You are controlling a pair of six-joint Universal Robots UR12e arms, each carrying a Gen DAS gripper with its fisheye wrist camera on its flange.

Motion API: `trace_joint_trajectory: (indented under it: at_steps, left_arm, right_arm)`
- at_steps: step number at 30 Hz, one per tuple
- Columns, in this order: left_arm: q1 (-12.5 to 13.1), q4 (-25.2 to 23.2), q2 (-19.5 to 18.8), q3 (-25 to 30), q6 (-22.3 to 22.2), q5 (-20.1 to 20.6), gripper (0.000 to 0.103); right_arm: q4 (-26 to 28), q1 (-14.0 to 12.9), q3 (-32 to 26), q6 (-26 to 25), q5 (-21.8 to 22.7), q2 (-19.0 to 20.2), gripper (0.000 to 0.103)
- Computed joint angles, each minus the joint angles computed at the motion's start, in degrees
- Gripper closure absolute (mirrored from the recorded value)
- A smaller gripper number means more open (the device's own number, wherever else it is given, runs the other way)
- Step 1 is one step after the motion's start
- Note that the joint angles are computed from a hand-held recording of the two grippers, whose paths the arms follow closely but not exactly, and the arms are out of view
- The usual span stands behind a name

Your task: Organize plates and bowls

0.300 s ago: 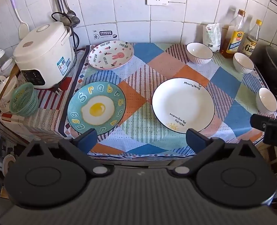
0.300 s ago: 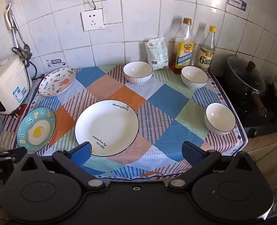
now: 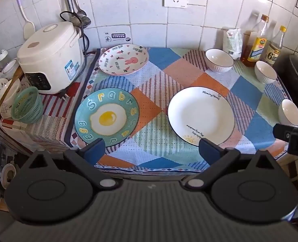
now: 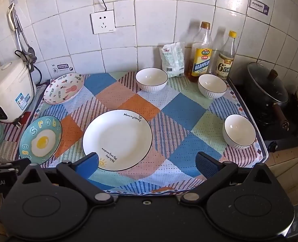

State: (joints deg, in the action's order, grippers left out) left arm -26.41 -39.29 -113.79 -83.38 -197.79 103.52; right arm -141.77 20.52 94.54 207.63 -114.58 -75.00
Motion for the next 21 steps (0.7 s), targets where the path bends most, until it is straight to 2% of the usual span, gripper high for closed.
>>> trace_joint_trajectory:
  at_steps: [5,9,14,19,21]
  left_arm:
    - [0.00,0.05,-0.33,0.32,0.11,0.52,0.003]
    - [0.40,0.90,-0.21,0.14,0.29,-1.38,0.003]
    - [0.27,-1.32,-0.67,0.93,1.49,-1.13,0.003]
    - [0.54,-1.57,-0.53,0.61,2.00,-3.10,0.003]
    - [0.38,-1.50,-0.58,0.60,2.23,-2.64,0.003]
  right_arm:
    - [1.06,0.10,-0.58,-0.28,-0.35,0.52,0.000]
    - [1.31,0.01,-0.49,0.04,-0.26,0.48,0.000]
    - [2.15,0.04,-0.66,-0.03,-1.10,0.71,0.000]
    - [2.59,0.07,-0.54,-0.06,-1.18,0.77,0.000]
    - [2.66,0.05,-0.44,0.18,-1.17,0.74,0.000]
